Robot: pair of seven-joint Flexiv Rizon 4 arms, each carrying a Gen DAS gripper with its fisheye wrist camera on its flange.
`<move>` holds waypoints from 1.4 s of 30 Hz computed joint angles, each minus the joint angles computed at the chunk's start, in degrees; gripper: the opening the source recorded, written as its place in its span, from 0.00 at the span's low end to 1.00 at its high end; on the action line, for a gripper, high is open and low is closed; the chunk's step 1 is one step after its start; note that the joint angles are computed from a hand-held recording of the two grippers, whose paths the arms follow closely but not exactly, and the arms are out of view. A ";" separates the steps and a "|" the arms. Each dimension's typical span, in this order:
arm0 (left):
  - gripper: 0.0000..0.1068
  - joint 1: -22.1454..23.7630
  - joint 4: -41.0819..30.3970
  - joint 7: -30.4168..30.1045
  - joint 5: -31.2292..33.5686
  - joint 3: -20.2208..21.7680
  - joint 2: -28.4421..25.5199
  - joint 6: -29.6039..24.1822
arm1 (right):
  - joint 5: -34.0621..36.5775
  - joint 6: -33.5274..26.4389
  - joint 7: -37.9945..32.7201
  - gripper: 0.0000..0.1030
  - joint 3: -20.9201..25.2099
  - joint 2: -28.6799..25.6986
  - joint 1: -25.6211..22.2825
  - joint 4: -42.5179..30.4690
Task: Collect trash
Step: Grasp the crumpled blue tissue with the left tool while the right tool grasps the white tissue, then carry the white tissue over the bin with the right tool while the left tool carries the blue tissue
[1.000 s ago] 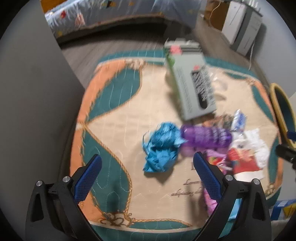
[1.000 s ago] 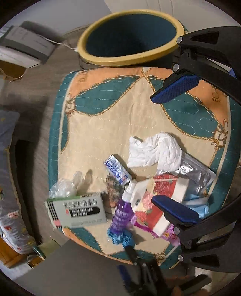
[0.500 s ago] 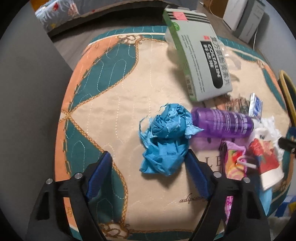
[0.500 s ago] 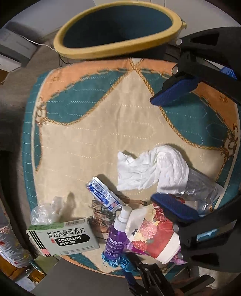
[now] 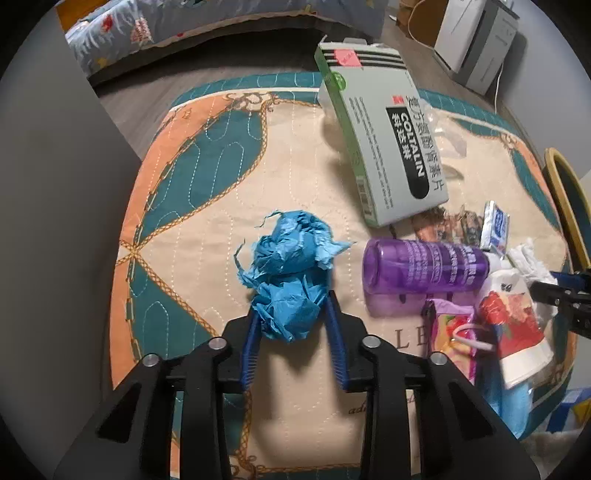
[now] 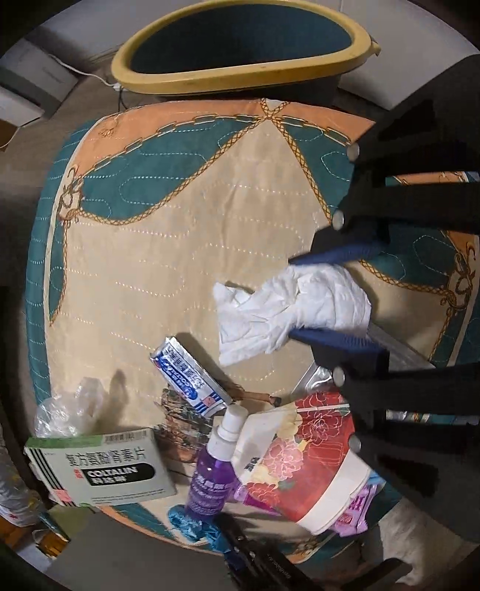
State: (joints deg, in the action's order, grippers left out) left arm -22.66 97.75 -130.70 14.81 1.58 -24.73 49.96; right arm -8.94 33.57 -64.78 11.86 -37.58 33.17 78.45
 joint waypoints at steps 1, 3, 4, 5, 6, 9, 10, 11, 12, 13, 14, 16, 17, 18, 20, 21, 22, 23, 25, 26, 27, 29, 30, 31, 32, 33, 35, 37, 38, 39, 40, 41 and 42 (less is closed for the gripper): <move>0.30 -0.11 -0.20 -0.46 0.25 0.15 -0.13 0.38 | 0.26 0.28 0.24 0.26 0.00 0.17 -0.15 0.12; 0.29 -0.36 -0.06 -1.77 1.00 0.67 0.22 1.72 | 0.61 0.36 0.13 0.25 -0.06 0.14 -0.58 -0.61; 0.29 -0.46 -0.07 -2.73 1.41 1.00 0.41 2.61 | 0.71 0.84 0.20 0.25 -0.11 0.18 -0.69 -0.65; 0.29 -0.23 -0.01 -3.22 1.45 1.15 0.69 3.47 | 0.86 1.40 0.32 0.25 -0.15 0.25 -0.86 -0.80; 0.29 -0.07 0.33 -3.82 1.52 1.24 1.03 4.80 | 0.75 2.07 0.47 0.25 -0.31 0.44 -0.90 -0.76; 0.29 -0.63 -1.23 -4.88 3.30 1.76 1.11 5.36 | -0.91 3.94 0.41 0.25 -1.15 0.84 -0.78 -0.87; 0.29 -0.89 -1.63 -4.88 3.94 1.85 1.31 5.14 | -1.09 5.02 0.57 0.25 -1.28 1.15 -0.92 -0.71; 0.29 -1.14 -2.20 -4.81 4.69 1.95 1.33 4.78 | -1.21 5.60 0.85 0.25 -1.36 1.19 -0.94 -0.97; 0.29 -1.40 -2.99 -4.55 5.56 1.96 1.27 4.68 | -1.51 6.48 1.23 0.25 -1.58 1.44 -0.96 -0.90; 0.29 -1.64 -4.11 -4.29 6.25 1.93 0.95 4.28 | -1.97 7.36 1.64 0.25 -1.88 1.78 -0.94 -0.59; 0.29 -1.86 -4.83 -4.19 6.86 1.97 0.81 4.09 | -2.64 8.39 2.10 0.25 -2.28 2.20 -0.91 -0.33; 0.29 -2.28 -6.24 -3.72 7.97 1.92 0.65 4.49 | -3.58 10.18 2.54 0.25 -2.59 2.80 -0.99 -0.06; 0.29 -2.55 -6.34 -3.50 8.78 2.13 0.98 4.51 | -4.17 11.03 2.66 0.25 -2.83 3.08 -1.08 0.05; 0.29 -2.79 -7.20 -3.24 9.40 2.05 0.85 4.69 | -4.77 11.93 3.16 0.25 -3.04 3.72 -0.98 0.74; 0.29 -3.23 -8.57 -2.91 10.36 1.99 0.77 5.43 | -5.43 13.92 3.73 0.25 -3.28 4.41 -1.39 0.95; 0.29 -3.35 -8.86 -2.62 10.72 2.00 0.86 5.73 | -5.54 15.16 3.95 0.25 -3.28 5.14 -1.75 2.00; 0.29 -3.52 -9.56 -2.01 11.11 1.89 0.79 5.94 | -5.77 16.11 4.25 0.25 -3.39 5.41 -1.99 2.09; 0.29 -3.82 -10.44 -1.80 11.47 1.89 0.41 5.87 | -5.99 17.06 4.51 0.25 -3.45 6.07 -2.25 2.79; 0.29 -4.36 -12.04 -1.11 12.20 1.86 -0.18 6.34 | -6.40 18.08 4.85 0.25 -3.50 6.44 -2.59 3.10; 0.29 -4.71 -12.65 -1.06 12.33 1.89 -0.45 6.36 | -6.47 18.44 4.81 0.25 -3.46 6.57 -2.87 3.18; 0.29 -4.79 -13.19 -0.72 12.17 1.75 -0.76 6.77 | -6.54 18.78 4.86 0.25 -3.45 6.72 -3.09 3.33; 0.29 -5.00 -14.20 0.22 11.60 1.48 -1.41 7.31 | -6.44 19.08 4.89 0.25 -3.35 6.86 -3.55 3.39; 0.29 -5.31 -14.75 0.66 11.51 1.49 -1.74 7.28 | -6.00 18.76 4.72 0.25 -3.10 6.82 -3.93 3.14; 0.29 -5.50 -14.82 1.03 11.34 1.53 -1.88 7.46 | -5.63 18.85 4.74 0.25 -2.92 6.98 -4.19 3.30; 0.29 -5.68 -15.46 1.64 11.01 1.37 -2.33 7.40 | -5.04 19.16 4.88 0.25 -2.74 7.24 -4.59 3.50; 0.29 -5.87 -15.89 2.10 10.63 1.27 -2.69 7.47 | -4.84 19.33 5.06 0.25 -2.76 7.61 -4.82 3.92; 0.29 -6.29 -16.51 2.90 9.93 1.15 -3.31 7.61 | -4.91 19.21 5.18 0.25 -2.90 8.38 -5.16 4.74; 0.29 -6.94 -17.67 4.02 9.24 0.99 -4.11 6.93 | -5.11 19.43 5.48 0.25 -3.11 9.18 -5.49 5.60; 0.29 -7.21 -18.01 4.46 8.96 0.99 -4.38 6.74 | -5.66 19.87 5.98 0.25 -3.52 9.67 -5.50 6.29; 0.29 -7.54 -18.53 4.82 8.64 0.91 -4.77 6.54 | -6.42 20.18 6.49 0.25 -3.96 10.05 -5.45 6.90; 0.29 -7.75 -18.65 5.12 8.30 0.83 -5.00 6.71 | -7.14 20.27 6.92 0.25 -4.31 10.36 -5.45 7.33; 0.29 -7.98 -19.01 5.41 7.94 0.78 -5.27 6.71 | -7.53 20.34 7.18 0.25 -4.42 10.54 -5.59 7.59; 0.29 -8.24 -19.52 5.88 7.56 0.65 -5.57 6.55 | -7.98 20.61 7.51 0.25 -4.61 10.81 -5.74 7.96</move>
